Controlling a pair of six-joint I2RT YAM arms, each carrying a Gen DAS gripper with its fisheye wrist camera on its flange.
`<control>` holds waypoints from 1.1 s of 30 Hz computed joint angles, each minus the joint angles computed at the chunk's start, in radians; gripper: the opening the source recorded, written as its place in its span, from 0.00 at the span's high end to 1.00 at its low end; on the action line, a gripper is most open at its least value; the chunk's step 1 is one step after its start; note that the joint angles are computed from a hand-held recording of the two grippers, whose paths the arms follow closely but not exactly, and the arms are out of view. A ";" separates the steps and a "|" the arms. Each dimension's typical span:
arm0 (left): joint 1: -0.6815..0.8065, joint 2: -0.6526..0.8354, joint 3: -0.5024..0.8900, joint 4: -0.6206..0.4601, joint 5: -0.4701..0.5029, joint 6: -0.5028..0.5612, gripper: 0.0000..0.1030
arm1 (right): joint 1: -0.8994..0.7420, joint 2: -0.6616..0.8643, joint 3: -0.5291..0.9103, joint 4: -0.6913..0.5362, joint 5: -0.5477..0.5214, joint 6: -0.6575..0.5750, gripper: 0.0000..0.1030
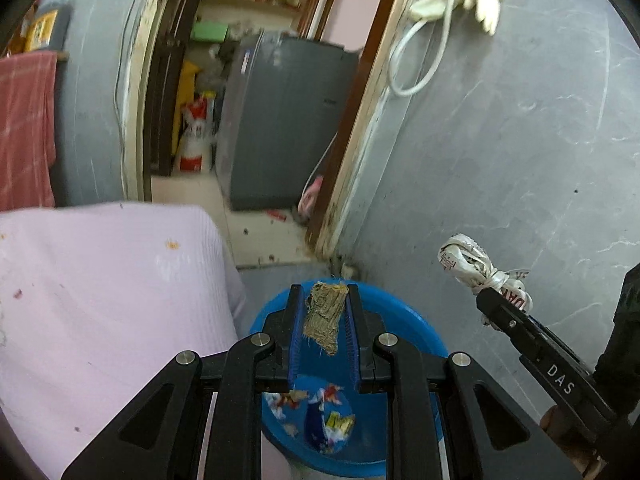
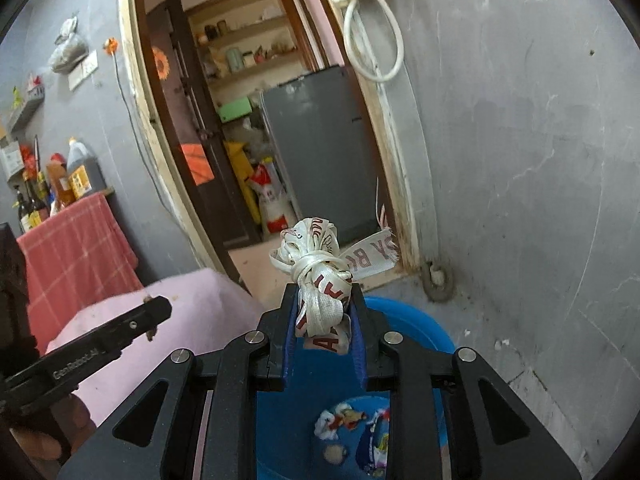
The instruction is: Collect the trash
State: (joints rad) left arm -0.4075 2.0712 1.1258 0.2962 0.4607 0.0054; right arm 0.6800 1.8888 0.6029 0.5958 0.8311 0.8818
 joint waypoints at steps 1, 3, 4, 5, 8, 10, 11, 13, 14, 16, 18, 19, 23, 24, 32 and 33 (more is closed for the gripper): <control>-0.001 0.013 0.020 -0.025 0.001 0.002 0.84 | -0.005 0.006 0.001 0.001 -0.012 0.003 0.76; -0.006 0.039 0.063 -0.079 -0.001 0.002 0.84 | -0.011 0.018 0.006 -0.001 -0.026 0.012 0.74; -0.007 0.049 0.075 -0.093 -0.001 0.000 0.84 | -0.016 0.020 0.008 -0.003 -0.034 0.013 0.74; -0.008 0.062 0.094 -0.112 0.000 -0.002 0.82 | -0.017 0.021 0.010 -0.005 -0.038 0.014 0.72; -0.003 0.079 0.110 -0.128 0.010 -0.012 0.72 | -0.016 0.019 0.010 -0.003 -0.031 0.014 0.69; 0.001 0.080 0.106 -0.126 0.019 -0.019 0.71 | -0.012 0.013 0.004 -0.005 -0.023 0.022 0.69; 0.002 0.080 0.112 -0.136 0.021 -0.018 0.71 | -0.016 0.017 0.004 0.002 -0.024 0.021 0.69; 0.006 0.073 0.108 -0.142 0.023 -0.015 0.70 | -0.014 0.014 -0.004 0.009 -0.016 0.029 0.69; 0.010 0.065 0.101 -0.136 0.027 -0.016 0.67 | -0.015 0.013 -0.006 0.014 -0.014 0.029 0.69; 0.015 0.047 0.080 -0.115 0.026 -0.020 0.64 | -0.008 0.005 -0.017 0.029 0.003 0.028 0.69; 0.019 0.032 0.060 -0.085 0.020 -0.023 0.61 | 0.001 -0.004 -0.022 0.041 0.023 0.018 0.64; 0.024 0.022 0.047 -0.071 0.018 -0.020 0.57 | 0.010 -0.009 -0.026 0.049 0.044 0.012 0.59; 0.043 -0.033 -0.015 -0.001 -0.002 -0.013 0.42 | 0.040 -0.031 -0.027 0.056 0.115 -0.018 0.55; 0.050 -0.049 -0.033 0.017 -0.002 -0.011 0.40 | 0.050 -0.036 -0.028 0.057 0.133 -0.024 0.53; 0.108 -0.165 -0.188 0.170 -0.022 -0.022 0.06 | 0.116 -0.072 -0.012 0.029 0.229 -0.044 0.31; 0.115 -0.179 -0.201 0.174 -0.021 -0.021 0.05 | 0.123 -0.077 -0.008 0.018 0.237 -0.042 0.28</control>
State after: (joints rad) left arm -0.2921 1.8919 0.9245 0.4707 0.4395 -0.0157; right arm 0.8028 1.8119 0.5950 0.6139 1.0677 0.8393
